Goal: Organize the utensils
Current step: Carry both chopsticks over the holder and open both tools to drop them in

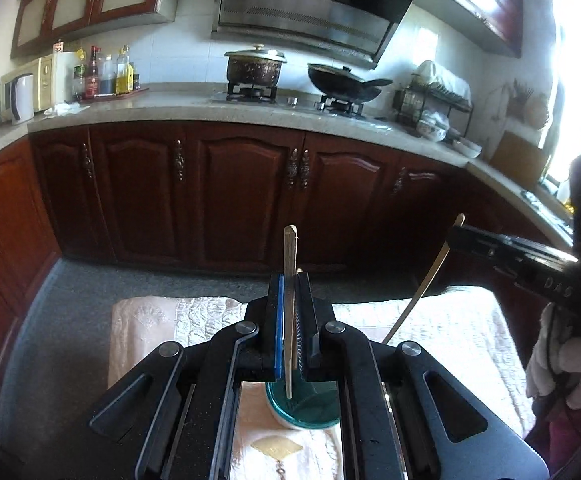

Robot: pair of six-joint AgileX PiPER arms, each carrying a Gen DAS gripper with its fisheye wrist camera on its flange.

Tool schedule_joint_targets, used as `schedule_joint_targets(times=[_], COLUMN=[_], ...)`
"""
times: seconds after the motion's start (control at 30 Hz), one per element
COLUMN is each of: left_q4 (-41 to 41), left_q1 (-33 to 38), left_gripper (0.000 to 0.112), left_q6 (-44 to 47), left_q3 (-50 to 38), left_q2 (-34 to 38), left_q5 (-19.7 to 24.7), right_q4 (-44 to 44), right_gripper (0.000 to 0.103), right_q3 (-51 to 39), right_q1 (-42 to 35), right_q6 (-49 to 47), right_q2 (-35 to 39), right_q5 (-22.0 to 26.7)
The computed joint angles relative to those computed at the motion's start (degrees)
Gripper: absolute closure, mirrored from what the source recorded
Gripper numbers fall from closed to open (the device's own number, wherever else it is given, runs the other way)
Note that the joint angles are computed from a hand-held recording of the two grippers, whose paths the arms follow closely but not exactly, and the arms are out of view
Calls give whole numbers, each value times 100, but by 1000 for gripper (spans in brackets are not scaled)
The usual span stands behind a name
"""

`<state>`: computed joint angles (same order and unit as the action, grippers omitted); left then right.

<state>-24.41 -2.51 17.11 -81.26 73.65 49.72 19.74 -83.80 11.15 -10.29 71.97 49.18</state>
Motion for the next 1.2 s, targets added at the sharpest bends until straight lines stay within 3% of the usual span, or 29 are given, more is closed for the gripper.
schedule_joint_targets(times=[0.17,0.37,0.67,0.97,1.03,1.17,1.2], left_q4=[537,712,951,912,852,815,775], left_q1=[-414,-660,-866,-820,-781,-756,-740], left_gripper=[108,108,108,108,108,107,106], left_q6=[-357,-522,-755,-854,-778,-715,-694], left_q3=[352,820,939,987,994,990,985], left_q2=[195,331,507,584,579,573,571], left_q5=[-566,-890,-1001,-1069,-1059,-1005,-979], right_q4=[-32,160,215,559,629,686,653], right_gripper=[98,98,98,98,95,70,70], right_q3=[148,440,681,607,667,747,760], right_q1=[20,-13,108,-56,-86,-91,-84], right_q6=[-19,-267,-305,-444,-500,-585,-564], right_q2=[226,499,937,1228,1196,1132,1117], right_q5=[-226,-297,-477,-342,-373,-412,-408])
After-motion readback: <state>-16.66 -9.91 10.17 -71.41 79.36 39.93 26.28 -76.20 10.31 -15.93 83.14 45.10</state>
